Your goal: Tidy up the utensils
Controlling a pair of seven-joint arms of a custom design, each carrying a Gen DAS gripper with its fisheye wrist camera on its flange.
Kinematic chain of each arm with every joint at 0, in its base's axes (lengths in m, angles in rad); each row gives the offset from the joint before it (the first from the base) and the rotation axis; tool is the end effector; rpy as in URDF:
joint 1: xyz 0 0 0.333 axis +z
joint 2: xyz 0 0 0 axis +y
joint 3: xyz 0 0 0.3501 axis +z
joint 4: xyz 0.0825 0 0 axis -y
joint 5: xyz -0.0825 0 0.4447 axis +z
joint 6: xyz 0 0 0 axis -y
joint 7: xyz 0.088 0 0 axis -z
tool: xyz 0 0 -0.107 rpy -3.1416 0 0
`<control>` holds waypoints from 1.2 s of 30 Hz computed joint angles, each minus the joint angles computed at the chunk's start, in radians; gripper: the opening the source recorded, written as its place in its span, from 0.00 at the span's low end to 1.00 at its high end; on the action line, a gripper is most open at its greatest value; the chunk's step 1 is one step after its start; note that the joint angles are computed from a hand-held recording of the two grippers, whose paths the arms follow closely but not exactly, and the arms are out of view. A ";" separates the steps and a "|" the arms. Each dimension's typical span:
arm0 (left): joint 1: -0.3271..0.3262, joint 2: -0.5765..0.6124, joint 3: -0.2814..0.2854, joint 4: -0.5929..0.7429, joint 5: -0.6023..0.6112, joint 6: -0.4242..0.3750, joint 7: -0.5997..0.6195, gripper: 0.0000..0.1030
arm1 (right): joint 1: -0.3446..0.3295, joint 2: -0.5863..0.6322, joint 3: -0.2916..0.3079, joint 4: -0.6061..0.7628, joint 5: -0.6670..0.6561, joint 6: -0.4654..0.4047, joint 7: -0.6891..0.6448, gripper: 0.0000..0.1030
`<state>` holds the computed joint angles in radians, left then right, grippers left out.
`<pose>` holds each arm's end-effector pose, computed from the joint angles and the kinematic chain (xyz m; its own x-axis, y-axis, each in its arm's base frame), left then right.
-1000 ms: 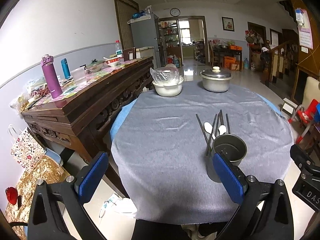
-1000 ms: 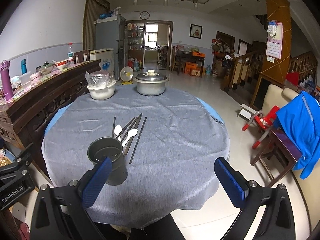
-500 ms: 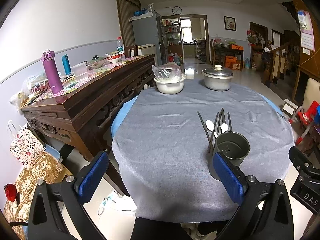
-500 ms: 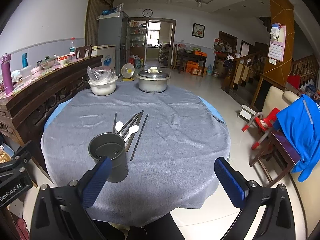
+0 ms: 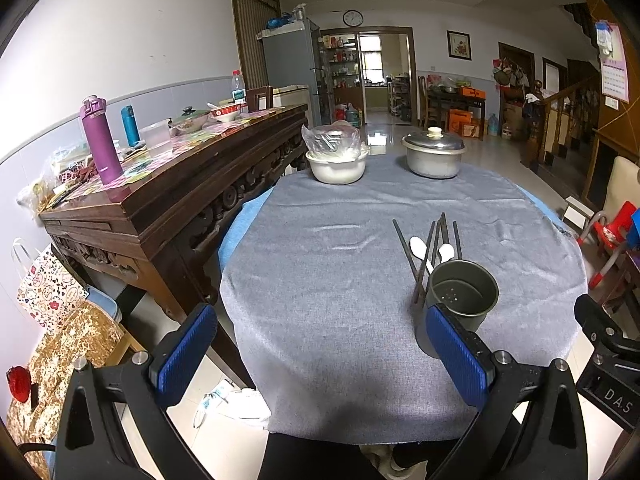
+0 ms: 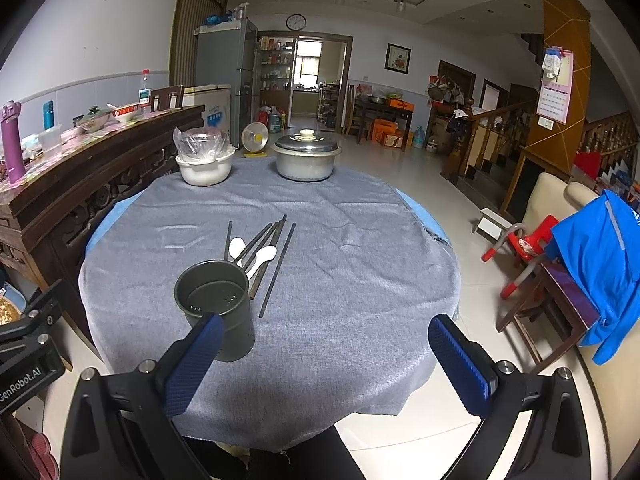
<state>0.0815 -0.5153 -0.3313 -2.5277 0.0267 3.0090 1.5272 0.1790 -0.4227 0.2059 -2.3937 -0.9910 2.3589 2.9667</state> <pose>0.4612 -0.1383 0.5640 -0.1932 -0.9699 -0.1483 -0.5264 0.2300 -0.8186 0.4640 0.1840 0.5248 -0.4414 -0.8899 0.1149 -0.5682 0.1781 -0.8034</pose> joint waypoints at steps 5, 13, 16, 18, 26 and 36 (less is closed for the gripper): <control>0.000 0.017 0.005 0.018 0.002 -0.009 0.003 1.00 | 0.000 0.016 -0.010 0.008 0.015 0.011 -0.020 1.00; -0.105 0.218 0.120 0.218 -0.069 -0.110 0.103 1.00 | -0.046 0.052 -0.106 0.020 0.102 0.195 -0.095 1.00; -0.118 0.320 0.133 0.322 -0.075 -0.155 0.127 1.00 | -0.068 0.111 -0.175 0.054 0.226 0.298 -0.202 1.00; -0.130 0.415 0.139 0.419 -0.076 -0.201 0.134 1.00 | -0.065 0.183 -0.234 0.097 0.360 0.372 -0.328 0.99; -0.197 0.760 0.168 0.835 -0.135 -0.508 0.145 0.91 | -0.104 0.534 -0.282 0.414 1.019 0.308 -0.909 0.56; -0.261 1.140 0.169 1.383 -0.143 -0.864 0.109 0.59 | -0.240 0.954 -0.179 0.937 1.240 0.034 -1.050 0.34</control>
<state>-0.1795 0.6246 -0.1624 -1.1450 -0.1168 2.1452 1.6365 -0.0609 0.5317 0.0273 -1.4572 0.2493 2.3925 1.9169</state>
